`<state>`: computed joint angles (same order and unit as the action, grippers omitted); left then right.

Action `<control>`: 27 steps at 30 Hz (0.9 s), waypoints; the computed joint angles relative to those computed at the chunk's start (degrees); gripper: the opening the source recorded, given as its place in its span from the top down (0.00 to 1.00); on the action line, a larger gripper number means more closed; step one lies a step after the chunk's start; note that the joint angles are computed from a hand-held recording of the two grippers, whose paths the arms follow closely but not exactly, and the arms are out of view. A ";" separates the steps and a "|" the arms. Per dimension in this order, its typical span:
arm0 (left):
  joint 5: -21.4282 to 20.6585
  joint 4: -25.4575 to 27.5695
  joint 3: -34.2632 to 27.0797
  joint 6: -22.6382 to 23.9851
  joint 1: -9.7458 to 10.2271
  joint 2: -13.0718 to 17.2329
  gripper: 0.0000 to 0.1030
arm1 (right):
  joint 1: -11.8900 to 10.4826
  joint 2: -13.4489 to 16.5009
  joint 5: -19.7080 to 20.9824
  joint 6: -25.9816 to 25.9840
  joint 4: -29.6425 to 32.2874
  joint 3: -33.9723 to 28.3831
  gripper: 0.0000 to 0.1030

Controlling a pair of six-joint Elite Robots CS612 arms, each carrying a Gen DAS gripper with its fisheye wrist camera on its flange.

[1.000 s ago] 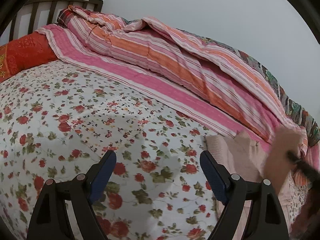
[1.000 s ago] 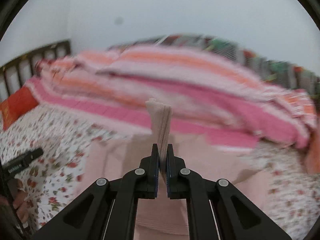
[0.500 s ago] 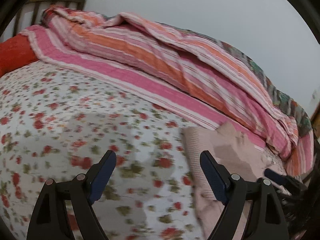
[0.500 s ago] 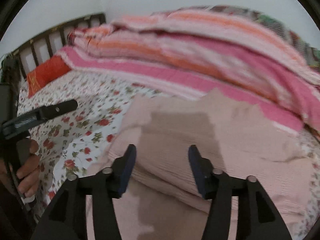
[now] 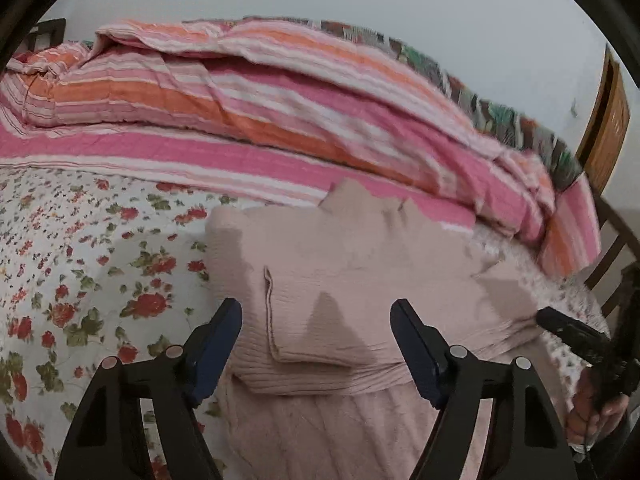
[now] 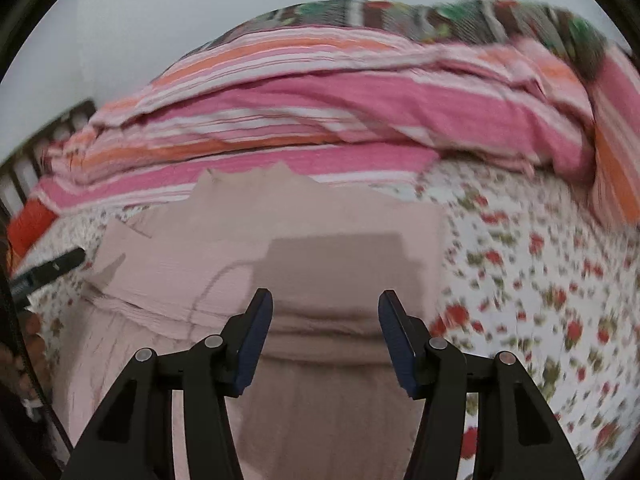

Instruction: Fold small clothes

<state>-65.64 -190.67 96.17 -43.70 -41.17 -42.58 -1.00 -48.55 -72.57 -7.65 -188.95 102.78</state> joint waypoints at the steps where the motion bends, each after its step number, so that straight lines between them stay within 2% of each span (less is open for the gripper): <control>1: 0.37 1.55 -0.38 -0.71 -0.01 0.15 0.27 | -0.29 0.33 0.69 0.72 -0.74 0.15 0.46; 3: 1.67 4.85 -1.09 -1.85 -0.07 0.39 0.30 | -0.93 1.06 2.12 2.23 -1.41 0.27 0.46; 4: 1.52 5.69 -1.30 -1.98 0.00 0.50 0.35 | -0.92 1.20 2.53 2.35 -0.28 0.00 0.46; 5: 1.38 6.46 -1.51 -1.90 0.02 0.58 0.35 | -0.98 1.18 2.91 1.84 1.76 -0.46 0.46; 8: 1.79 7.38 -1.61 -1.41 -0.12 0.52 0.36 | -0.76 1.02 2.52 0.81 1.16 -0.24 0.46; 12: 2.11 6.11 -1.37 -0.89 -0.19 0.59 0.46 | -0.44 0.99 -0.15 -0.79 0.10 0.26 0.46; 14: 1.51 5.25 -1.31 -0.73 -0.07 0.73 0.47 | -0.57 1.02 -0.72 -0.19 -0.51 0.44 0.47; 17: 1.15 7.52 -2.02 -0.64 0.05 0.82 0.47 | -0.91 1.09 -1.80 1.19 -1.05 0.66 0.46; 20: 2.35 9.16 -2.50 -0.01 -0.26 0.81 0.47 | -1.95 1.45 0.26 4.08 0.77 0.35 0.46; 21: 3.24 9.00 -2.46 0.35 -0.49 0.79 0.48 | -2.37 1.57 1.32 5.35 1.22 0.30 0.46; 22: 3.77 8.58 -2.34 0.77 -0.67 0.74 0.56 | -2.71 1.60 2.28 6.20 1.42 0.31 0.46; 24: 4.43 6.71 -1.91 2.02 -0.97 0.68 0.63 | -2.94 1.61 2.71 6.92 0.61 0.50 0.46; 27: 1.70 3.90 -1.51 4.30 -0.81 0.78 0.63 | -2.74 1.61 1.94 6.81 0.15 0.68 0.46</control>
